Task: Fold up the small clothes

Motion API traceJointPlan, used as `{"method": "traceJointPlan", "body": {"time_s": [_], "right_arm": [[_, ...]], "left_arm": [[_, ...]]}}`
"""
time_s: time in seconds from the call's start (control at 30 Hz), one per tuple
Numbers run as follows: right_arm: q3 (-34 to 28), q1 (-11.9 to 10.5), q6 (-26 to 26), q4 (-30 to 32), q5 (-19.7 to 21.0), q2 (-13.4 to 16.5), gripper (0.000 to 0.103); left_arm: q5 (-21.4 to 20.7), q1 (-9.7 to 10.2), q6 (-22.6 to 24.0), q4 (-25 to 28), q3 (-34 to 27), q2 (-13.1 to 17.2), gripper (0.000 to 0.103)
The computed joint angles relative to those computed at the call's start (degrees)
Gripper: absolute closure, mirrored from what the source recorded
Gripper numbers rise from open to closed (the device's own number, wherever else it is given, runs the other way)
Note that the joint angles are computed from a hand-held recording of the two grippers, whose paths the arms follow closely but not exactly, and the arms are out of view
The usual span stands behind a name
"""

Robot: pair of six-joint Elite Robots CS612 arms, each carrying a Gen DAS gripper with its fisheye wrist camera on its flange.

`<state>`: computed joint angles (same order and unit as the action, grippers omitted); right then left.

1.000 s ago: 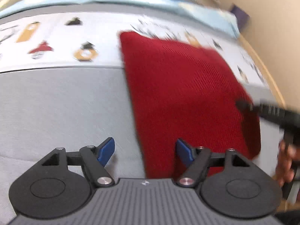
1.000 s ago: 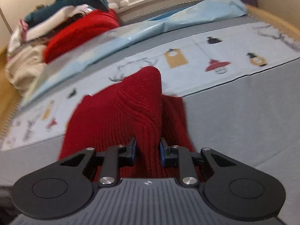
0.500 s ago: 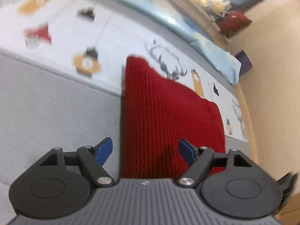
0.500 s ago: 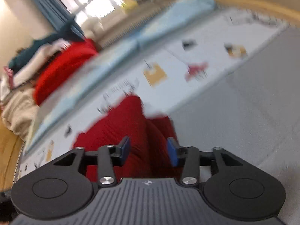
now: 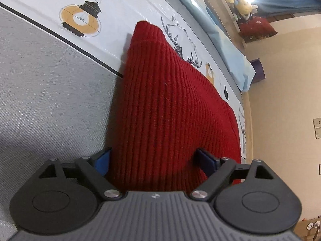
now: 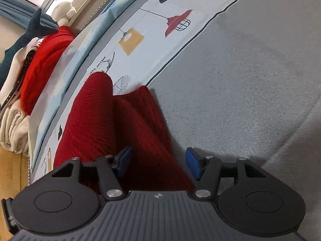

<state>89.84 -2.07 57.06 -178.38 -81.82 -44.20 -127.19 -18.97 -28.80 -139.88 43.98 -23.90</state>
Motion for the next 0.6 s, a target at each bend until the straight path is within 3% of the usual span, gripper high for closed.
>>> {"method": "traceJointPlan", "body": {"time_s": [0.07, 0.17, 0.2, 0.27, 0.4, 0.6], "right_arm": [[0.0, -0.1, 1.1, -1.0, 0.7, 0.1, 0.057], [-1.0, 0.7, -0.3, -1.5, -1.1, 0.4, 0.092], [-1.5, 1.1, -1.6, -1.3, -2.2, 0.4, 0.092], [-2.1, 1.7, -2.8, -1.2, -3.9, 0.4, 0.094], [-3.1, 2.2, -2.0, -2.6, -3.6, 0.9, 0.096], [-9.4, 4.3, -6.2, -3.2, -0.7, 3.7, 0.096]], "left_arm": [[0.0, -0.1, 0.8, 0.7, -0.7, 0.3, 0.014], [1.8, -0.49, 3.1, 0.2, -0.2, -0.6, 0.03], [2.2, -0.52, 3.6, 0.0, 0.0, -0.9, 0.037], [2.8, -0.48, 6.0, 0.2, 0.0, -1.5, 0.041], [7.2, -0.45, 12.2, -2.6, 2.3, -4.2, 0.042], [13.3, 1.29, 18.8, -5.0, 2.6, -5.9, 0.042]]}}
